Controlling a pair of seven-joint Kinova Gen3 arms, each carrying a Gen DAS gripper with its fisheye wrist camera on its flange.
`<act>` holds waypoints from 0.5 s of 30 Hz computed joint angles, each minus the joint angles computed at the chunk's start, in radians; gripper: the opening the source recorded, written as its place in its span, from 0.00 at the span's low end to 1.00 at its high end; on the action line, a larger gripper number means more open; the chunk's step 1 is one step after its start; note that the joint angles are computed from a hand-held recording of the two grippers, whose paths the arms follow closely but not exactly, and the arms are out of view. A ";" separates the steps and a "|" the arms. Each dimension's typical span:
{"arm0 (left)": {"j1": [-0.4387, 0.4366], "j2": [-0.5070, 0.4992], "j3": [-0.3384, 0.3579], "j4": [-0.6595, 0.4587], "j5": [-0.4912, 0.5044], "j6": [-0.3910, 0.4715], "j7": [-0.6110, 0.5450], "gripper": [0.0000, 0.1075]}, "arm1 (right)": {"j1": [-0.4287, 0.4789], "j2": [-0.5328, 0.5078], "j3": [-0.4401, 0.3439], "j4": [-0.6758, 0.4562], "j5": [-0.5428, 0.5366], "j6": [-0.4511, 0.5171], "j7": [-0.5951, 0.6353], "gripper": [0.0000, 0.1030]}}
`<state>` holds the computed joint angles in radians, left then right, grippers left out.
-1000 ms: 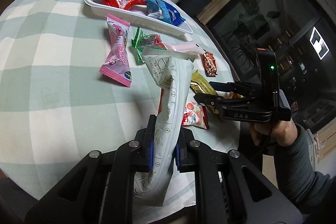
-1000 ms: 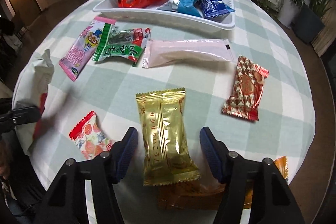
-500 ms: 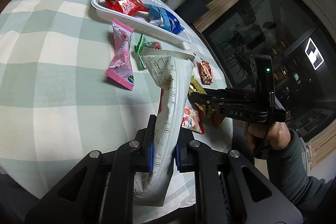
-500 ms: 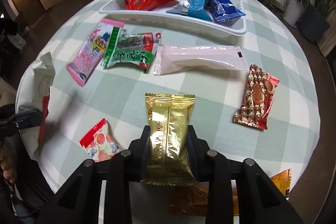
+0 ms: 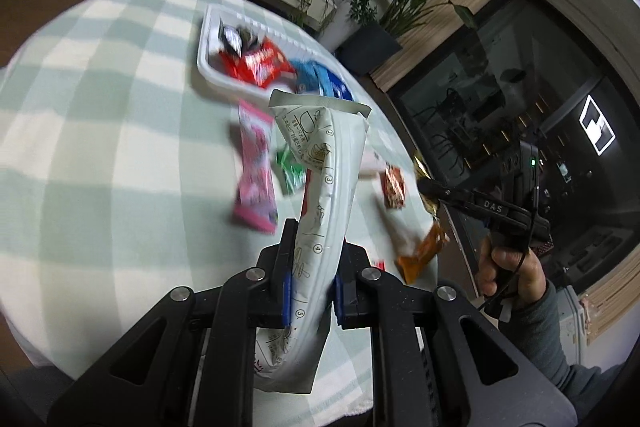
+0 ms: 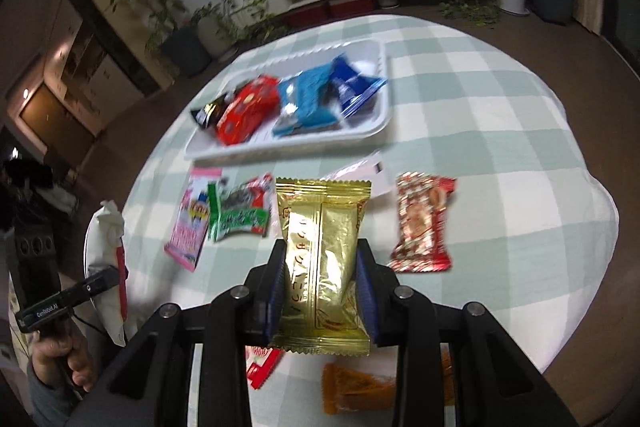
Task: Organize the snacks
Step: 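Carry the wafer bar and gold packet over the white tray with both tools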
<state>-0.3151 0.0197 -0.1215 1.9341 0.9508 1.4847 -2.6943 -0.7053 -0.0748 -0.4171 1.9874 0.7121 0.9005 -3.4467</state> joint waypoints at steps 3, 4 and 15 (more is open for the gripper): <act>0.013 0.016 0.015 -0.059 0.038 -0.006 0.032 0.12 | 0.031 -0.053 0.008 0.041 0.012 -0.026 -0.050 0.33; 0.021 0.018 0.024 -0.081 0.045 -0.016 0.045 0.12 | 0.046 -0.067 0.008 0.048 0.012 -0.032 -0.052 0.33; 0.190 0.136 0.163 -0.420 -0.017 -0.193 0.278 0.12 | 0.191 -0.052 0.035 -0.098 0.066 -0.070 0.176 0.33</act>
